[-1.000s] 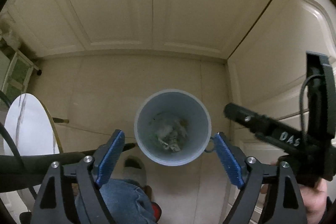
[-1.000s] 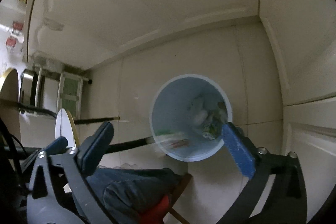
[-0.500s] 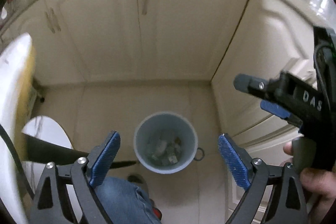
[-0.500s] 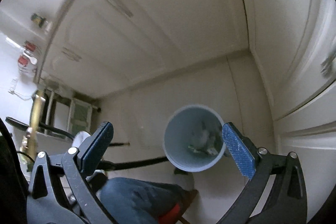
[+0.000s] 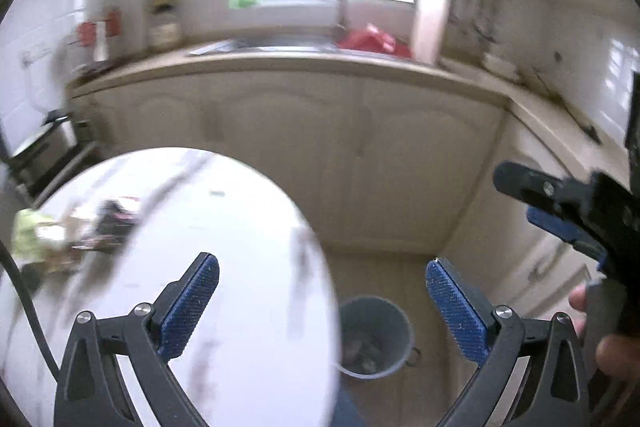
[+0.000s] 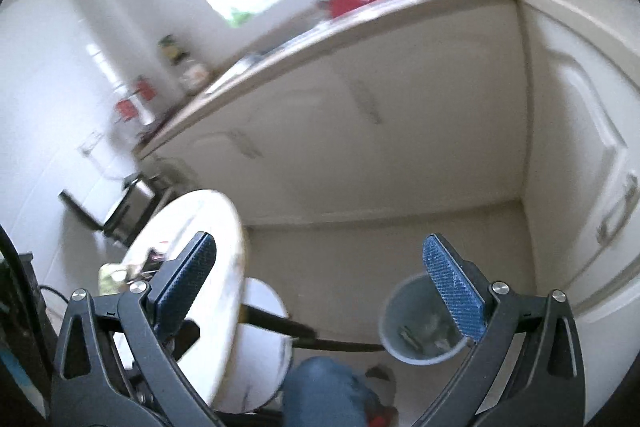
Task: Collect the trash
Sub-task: 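Move both open tools back over the table toward the remaining trash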
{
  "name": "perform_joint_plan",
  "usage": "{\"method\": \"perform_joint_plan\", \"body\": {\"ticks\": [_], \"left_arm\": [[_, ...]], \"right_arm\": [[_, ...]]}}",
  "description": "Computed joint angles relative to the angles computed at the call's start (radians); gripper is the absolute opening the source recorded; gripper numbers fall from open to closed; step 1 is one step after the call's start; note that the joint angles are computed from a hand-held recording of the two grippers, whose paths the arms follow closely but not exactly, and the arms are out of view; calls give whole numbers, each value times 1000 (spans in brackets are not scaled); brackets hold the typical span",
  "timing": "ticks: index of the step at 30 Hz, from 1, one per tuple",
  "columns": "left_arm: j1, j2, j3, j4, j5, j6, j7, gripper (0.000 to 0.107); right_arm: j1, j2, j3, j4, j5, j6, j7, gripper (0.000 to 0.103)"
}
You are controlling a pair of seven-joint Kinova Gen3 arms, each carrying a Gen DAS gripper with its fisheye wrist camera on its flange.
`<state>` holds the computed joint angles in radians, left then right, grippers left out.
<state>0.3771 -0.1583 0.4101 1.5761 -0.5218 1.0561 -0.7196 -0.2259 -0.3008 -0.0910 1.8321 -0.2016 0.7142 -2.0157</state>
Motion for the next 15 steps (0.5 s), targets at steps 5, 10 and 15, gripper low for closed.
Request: {"method": "perform_joint_plan", "body": {"ticks": [5,10,15], "left_arm": [[-64,-171,-3,22,-13,113,16,102],[-149,-320,29,14,12,246,5,102],[-220,-448,-3,-22,44,373,-64,102]], "right_arm": [[-67,47,-168,-126,181,27,-173,103],[-118,132,-349,-257,384,73,-319,103],[-145,249,-541,-392,587,145,-418,103]]}}
